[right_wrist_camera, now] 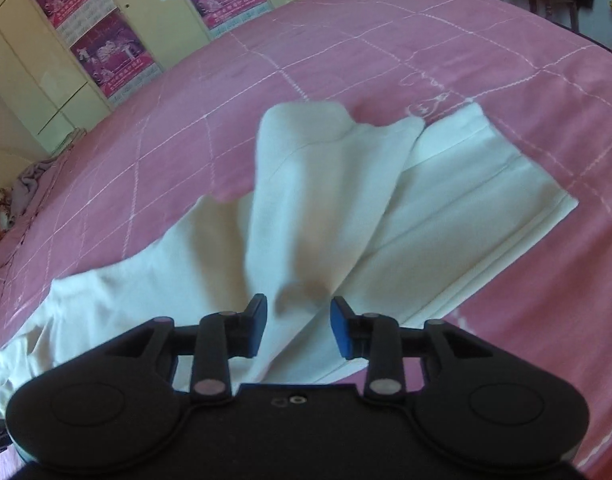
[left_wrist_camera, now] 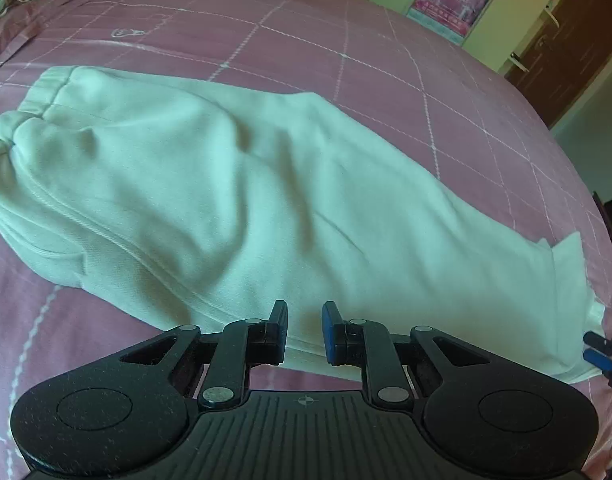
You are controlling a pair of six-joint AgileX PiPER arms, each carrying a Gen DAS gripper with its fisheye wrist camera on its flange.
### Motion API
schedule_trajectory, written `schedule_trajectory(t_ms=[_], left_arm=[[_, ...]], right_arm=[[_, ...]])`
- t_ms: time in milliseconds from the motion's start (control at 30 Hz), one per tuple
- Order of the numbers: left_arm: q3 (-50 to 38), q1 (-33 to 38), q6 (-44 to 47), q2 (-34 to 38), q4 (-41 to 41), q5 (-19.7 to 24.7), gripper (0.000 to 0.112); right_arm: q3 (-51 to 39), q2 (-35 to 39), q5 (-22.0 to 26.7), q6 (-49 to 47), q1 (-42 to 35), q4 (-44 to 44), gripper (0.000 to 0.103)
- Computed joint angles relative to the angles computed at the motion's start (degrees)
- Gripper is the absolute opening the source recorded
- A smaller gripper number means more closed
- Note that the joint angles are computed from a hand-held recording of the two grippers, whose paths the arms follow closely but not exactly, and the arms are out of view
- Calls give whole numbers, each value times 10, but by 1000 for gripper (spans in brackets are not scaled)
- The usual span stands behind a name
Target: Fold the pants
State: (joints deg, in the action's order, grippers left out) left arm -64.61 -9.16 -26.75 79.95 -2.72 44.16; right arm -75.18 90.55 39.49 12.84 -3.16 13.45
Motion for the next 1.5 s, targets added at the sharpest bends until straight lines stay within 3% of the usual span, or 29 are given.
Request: schedule_trajectory(t_ms=[267, 333, 400, 500, 667, 733, 800, 867, 933, 1067, 1133, 1300, 1500], left_arm=[[20, -46, -73, 21, 28, -17, 17], [19, -44, -73, 23, 22, -17, 17], [17, -46, -76, 24, 24, -14, 17], [11, -55, -85, 31, 41, -11, 17], [7, -62, -94, 35, 52, -10, 17], [12, -62, -91, 32, 52, -15, 17], [16, -62, -86, 29, 51, -19, 17], [17, -62, -84, 28, 50, -19, 17], [16, -61, -86, 28, 51, -18, 17], [12, -71, -107, 30, 68, -14, 17], [14, -74, -115, 29, 75, -14, 17], [12, -78, -120, 29, 81, -10, 17], [12, -76, -122, 28, 78, -11, 17]], right_arm=[[-154, 143, 30, 0, -93, 37, 37], [-194, 182, 46, -8, -100, 46, 29], [-213, 199, 54, -15, -98, 51, 5], [-184, 159, 10, -30, -83, 37, 4], [-52, 7, -138, -40, -81, -2, 4], [8, -27, -151, -34, -82, -53, 4], [36, -20, -119, -30, -97, -80, 4], [44, 7, -75, -40, -129, -52, 4], [57, 8, -86, -34, -133, -55, 4], [12, 34, -61, -131, -162, 76, 29], [-10, 50, -50, -147, -176, 118, 29], [-43, 79, -36, -131, -173, 116, 23], [-101, 121, 4, -61, -158, 76, 26]])
